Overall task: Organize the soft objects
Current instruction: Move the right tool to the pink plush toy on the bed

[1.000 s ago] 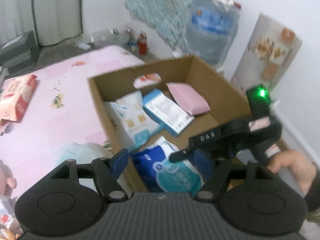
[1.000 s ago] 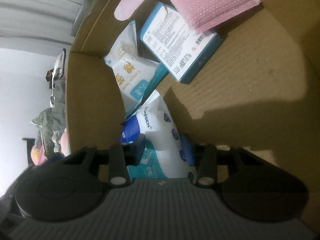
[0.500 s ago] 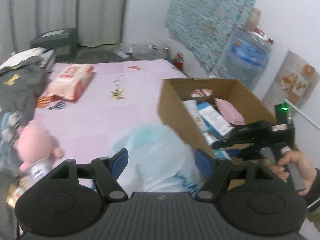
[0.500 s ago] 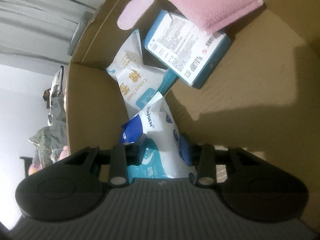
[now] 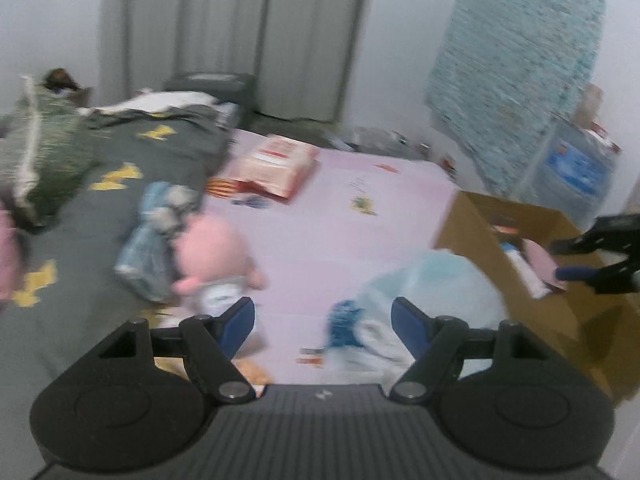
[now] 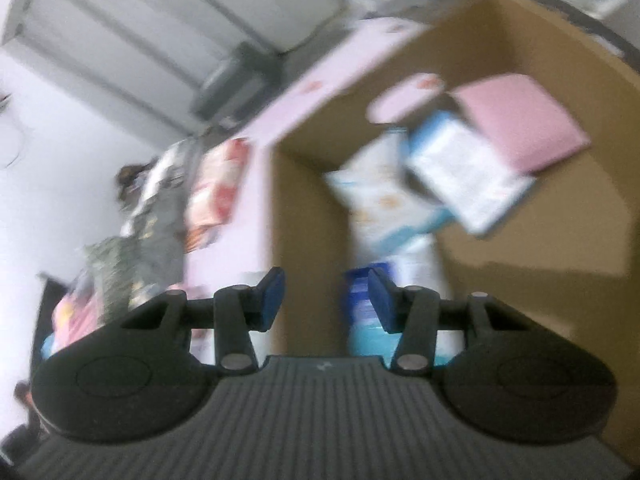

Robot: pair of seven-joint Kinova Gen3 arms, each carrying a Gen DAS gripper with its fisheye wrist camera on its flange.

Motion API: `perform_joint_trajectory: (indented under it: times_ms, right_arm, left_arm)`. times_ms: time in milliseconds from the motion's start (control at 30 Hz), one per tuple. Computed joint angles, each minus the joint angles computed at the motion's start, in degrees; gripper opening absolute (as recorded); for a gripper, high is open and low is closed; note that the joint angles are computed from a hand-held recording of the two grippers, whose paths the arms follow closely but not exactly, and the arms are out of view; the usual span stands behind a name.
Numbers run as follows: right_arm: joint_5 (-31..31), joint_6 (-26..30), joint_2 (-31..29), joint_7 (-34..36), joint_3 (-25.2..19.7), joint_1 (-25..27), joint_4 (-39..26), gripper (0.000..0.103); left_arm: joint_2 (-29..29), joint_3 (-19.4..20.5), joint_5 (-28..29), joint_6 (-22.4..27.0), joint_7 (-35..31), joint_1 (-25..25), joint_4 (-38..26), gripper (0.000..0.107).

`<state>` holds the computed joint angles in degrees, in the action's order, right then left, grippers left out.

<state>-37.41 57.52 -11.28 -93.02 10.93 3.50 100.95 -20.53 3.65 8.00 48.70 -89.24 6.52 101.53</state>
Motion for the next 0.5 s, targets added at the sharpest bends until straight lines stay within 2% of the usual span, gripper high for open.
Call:
perform_joint_trajectory:
  times_ms: [167,300,400,500]
  right_arm:
    - [-5.92,2.63,3.39,4.09,-2.32,-4.10,-5.33,0.050]
    - [-10.64,5.61,9.76,5.82,-6.38,-6.45,-10.70,0.051]
    - [-9.48,6.88,14.76,3.77,-10.66,-8.04,-16.08,0.051]
    - [-7.06,8.13,20.46,0.31,-14.31,-10.02,-22.32,0.052]
  left_arm:
    - [-4.01,1.08,-5.44,-3.85,2.60,-4.59,3.53,0.076]
    - [-5.75,0.19,-7.56,-6.16,2.99,-6.20,5.82,0.076]
    - [-5.53,-1.33,-7.15,-6.27,2.59,-6.03,6.44,0.076]
    - [-3.99,-1.49,-7.14,-6.12,3.25,-6.98,5.98,0.069]
